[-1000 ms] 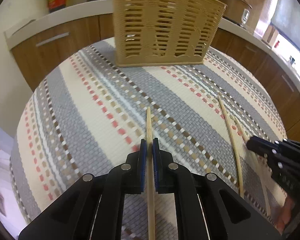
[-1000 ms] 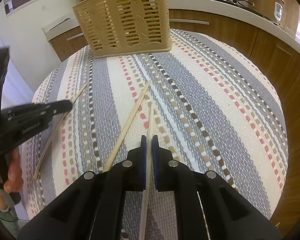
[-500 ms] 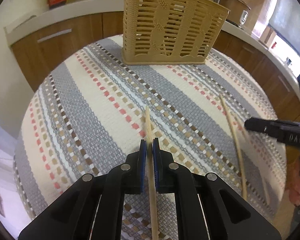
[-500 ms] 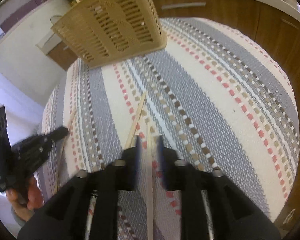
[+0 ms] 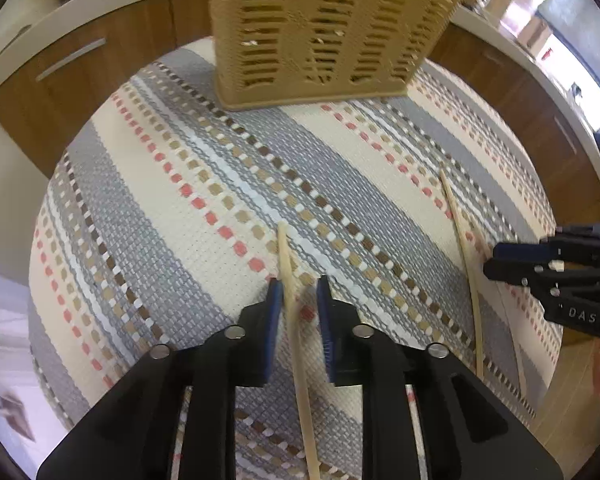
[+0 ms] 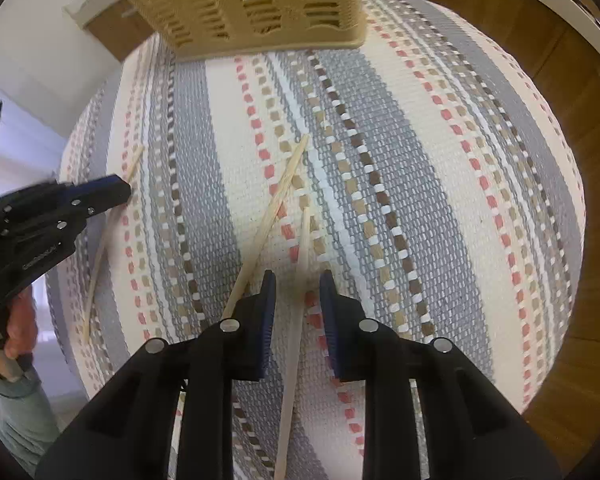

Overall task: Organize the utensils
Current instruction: 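Lift both chopsticks up toward the beige basket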

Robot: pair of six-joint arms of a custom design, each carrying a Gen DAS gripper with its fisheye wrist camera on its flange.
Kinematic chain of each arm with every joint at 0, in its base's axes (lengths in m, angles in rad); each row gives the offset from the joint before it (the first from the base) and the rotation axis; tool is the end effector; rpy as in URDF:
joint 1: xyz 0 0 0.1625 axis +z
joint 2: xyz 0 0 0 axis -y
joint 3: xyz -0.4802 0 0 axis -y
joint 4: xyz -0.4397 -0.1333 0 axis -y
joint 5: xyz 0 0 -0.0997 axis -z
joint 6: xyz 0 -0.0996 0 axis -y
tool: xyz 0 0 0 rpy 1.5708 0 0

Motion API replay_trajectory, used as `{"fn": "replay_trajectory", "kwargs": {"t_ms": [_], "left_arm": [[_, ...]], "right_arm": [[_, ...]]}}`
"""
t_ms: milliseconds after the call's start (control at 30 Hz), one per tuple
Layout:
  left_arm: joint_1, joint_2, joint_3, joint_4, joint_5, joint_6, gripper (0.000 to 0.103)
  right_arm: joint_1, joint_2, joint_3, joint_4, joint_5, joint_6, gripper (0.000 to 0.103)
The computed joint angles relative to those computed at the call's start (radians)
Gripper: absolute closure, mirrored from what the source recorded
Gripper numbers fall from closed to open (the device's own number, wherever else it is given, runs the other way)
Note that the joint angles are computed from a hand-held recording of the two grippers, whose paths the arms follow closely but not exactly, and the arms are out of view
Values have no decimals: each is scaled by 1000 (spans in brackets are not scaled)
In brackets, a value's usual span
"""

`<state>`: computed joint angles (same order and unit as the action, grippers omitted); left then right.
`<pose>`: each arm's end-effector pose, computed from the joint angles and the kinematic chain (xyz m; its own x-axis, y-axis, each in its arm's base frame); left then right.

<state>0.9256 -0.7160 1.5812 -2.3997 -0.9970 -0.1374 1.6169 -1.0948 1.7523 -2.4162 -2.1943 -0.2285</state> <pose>-0.2977 -0.7071 0.0558 -0.7353 0.4065 -0.5423 0.5050 0.8623 -0.0384 0.1065 -0.6769 0.2598 -0.7845 -0.1526 0.6010 -0.2289 0.9720 -0.0520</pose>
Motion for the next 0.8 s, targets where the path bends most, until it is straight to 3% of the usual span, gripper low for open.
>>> {"fn": "replay_trajectory", "kwargs": {"t_ms": [100,133,167,267,367,467,800], "left_arm": [[-10,24,-33,58,31,1,81],[-14,29,-37,64,47,4,96],[-18,37,-44,75,78,0,98],[-10,35,-50,68,39,-17,99],[-2,12,-13,-35,-19,-1,99],[-9,-13,25,-128,-30,21,99],[-66,-120,153,-468,-64,95,99]], "right_arm": [[10,15,-19,27,-39,41,91],[19,33,-26,12,-68,31,97],[22,34,-22,2,-74,18,98],[26,34,-5,-41,-77,-20,98],[17,14,5,-45,-31,-15,98],[14,-16,26,-76,12,-25,98],[87,-133,152,-381,99,-251,98]]}}
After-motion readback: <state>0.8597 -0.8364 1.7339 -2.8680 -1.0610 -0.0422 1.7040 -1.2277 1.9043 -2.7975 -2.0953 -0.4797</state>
